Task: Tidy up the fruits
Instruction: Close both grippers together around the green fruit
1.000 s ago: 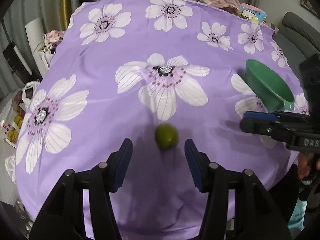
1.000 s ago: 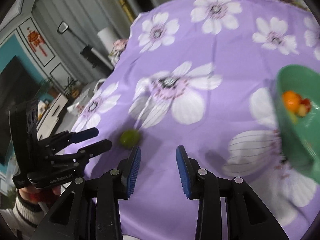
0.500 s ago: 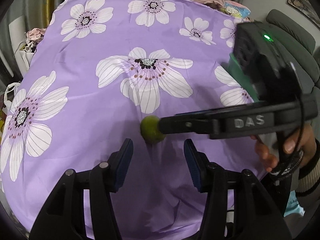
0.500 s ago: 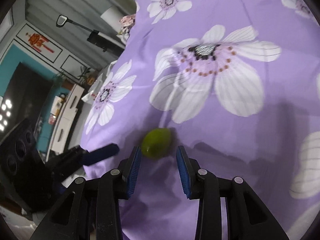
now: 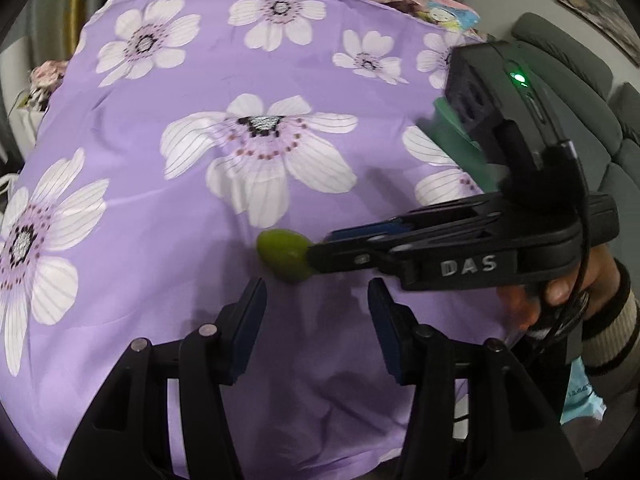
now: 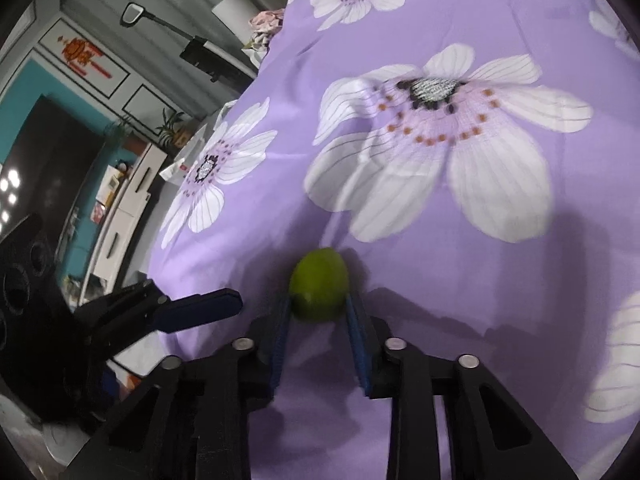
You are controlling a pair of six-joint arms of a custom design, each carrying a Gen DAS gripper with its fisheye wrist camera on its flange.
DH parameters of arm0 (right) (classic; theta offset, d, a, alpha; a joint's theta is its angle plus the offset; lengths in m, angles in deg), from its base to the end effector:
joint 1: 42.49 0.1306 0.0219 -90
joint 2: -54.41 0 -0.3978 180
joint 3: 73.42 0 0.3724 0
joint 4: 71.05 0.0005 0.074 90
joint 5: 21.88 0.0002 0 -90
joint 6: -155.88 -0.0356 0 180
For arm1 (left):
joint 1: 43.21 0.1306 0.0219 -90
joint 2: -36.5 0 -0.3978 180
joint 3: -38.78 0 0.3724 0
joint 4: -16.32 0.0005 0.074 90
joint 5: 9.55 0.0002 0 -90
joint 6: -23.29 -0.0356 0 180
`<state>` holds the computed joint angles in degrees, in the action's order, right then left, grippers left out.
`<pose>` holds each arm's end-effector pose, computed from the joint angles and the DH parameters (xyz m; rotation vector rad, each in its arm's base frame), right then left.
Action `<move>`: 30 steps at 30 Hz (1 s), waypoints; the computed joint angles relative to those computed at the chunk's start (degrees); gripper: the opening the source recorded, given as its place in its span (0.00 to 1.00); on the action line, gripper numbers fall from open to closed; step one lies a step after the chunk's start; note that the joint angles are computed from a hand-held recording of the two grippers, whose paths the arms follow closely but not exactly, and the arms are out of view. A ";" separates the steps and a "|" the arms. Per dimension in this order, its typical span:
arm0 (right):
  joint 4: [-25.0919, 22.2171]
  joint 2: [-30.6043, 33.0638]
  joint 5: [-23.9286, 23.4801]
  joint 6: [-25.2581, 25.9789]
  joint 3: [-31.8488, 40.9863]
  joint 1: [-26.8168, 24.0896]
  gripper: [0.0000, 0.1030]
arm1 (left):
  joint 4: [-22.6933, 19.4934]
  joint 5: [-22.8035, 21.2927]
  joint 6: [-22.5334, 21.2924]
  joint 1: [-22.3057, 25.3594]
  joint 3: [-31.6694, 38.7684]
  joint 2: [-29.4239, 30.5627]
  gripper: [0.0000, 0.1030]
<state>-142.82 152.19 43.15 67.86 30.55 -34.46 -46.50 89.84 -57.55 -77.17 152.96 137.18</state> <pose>0.4829 0.0828 0.4680 -0.3610 2.6532 0.6219 0.4350 -0.3006 0.5256 0.6083 2.4138 -0.5290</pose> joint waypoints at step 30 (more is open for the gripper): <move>-4.46 11.01 10.36 11.48 13.49 -1.28 0.39 | -24.85 7.11 4.73 4.07 47.34 31.43 0.46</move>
